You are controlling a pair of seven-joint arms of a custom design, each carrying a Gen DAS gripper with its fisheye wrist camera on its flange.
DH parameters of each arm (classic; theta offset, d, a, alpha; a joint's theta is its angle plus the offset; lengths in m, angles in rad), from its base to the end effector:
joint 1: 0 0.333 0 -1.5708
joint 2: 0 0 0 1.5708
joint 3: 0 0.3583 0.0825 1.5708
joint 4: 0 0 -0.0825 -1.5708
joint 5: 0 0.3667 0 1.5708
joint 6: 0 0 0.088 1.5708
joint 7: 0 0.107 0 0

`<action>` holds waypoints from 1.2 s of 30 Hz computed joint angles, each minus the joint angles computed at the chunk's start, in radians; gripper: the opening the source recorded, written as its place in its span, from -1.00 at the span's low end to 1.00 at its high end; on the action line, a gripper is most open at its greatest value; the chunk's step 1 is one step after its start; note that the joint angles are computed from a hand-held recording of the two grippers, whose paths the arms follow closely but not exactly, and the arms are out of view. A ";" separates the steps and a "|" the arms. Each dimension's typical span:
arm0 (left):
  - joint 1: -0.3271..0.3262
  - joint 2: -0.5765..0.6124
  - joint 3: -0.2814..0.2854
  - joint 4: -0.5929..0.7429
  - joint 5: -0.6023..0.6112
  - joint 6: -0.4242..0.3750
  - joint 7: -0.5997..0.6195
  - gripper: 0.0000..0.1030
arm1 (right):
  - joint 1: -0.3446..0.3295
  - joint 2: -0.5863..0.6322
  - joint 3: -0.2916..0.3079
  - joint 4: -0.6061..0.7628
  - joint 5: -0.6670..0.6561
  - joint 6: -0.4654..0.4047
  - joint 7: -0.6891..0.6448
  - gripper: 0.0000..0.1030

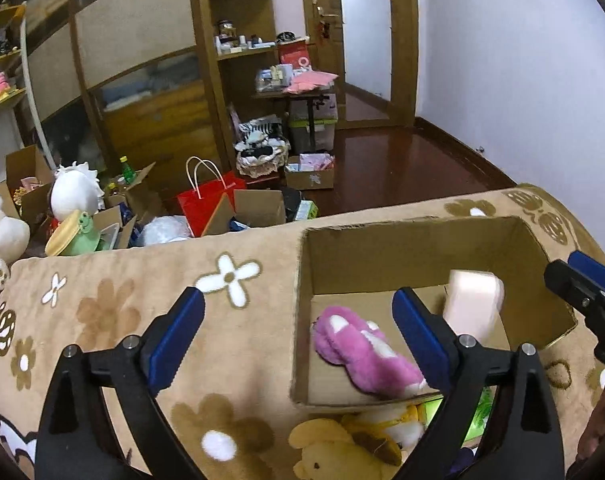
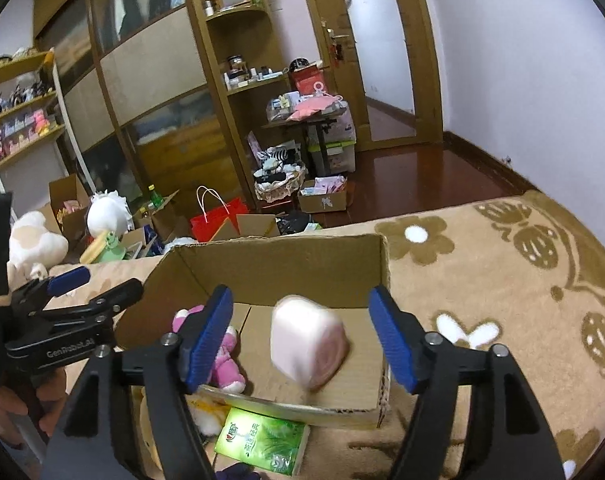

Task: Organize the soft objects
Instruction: 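Open both grippers to drop the bear and swirl roll into the box, then grasp the yellow puppy plush with the left gripper while the right gripper grasps the black Face tissue pack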

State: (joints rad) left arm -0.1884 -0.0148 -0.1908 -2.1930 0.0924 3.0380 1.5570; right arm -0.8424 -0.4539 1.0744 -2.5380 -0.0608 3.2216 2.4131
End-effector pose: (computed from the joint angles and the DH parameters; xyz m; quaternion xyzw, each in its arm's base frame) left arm 0.5209 -0.2158 0.5473 -0.4815 0.7709 -0.3323 0.2517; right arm 0.4420 0.1615 0.5020 -0.4900 0.7371 -0.2947 0.3602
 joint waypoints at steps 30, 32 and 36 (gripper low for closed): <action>-0.016 -0.250 0.070 -0.114 -0.048 -0.260 0.047 0.94 | 0.514 -0.167 -0.372 -0.036 -0.134 -0.437 0.143 1.00; -0.019 -0.260 0.074 -0.119 -0.045 -0.285 0.049 0.94 | 0.545 -0.164 -0.390 -0.037 -0.146 -0.460 0.159 1.00; -0.030 -0.270 0.087 -0.123 -0.060 -0.327 0.069 0.94 | 0.623 -0.146 -0.438 -0.041 -0.153 -0.498 0.191 1.00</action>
State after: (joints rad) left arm -0.2187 -0.2852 -0.1034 -2.3156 0.0328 2.7112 1.6258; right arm -0.2196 -0.6003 0.6366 -2.5790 -0.2137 2.7235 2.6040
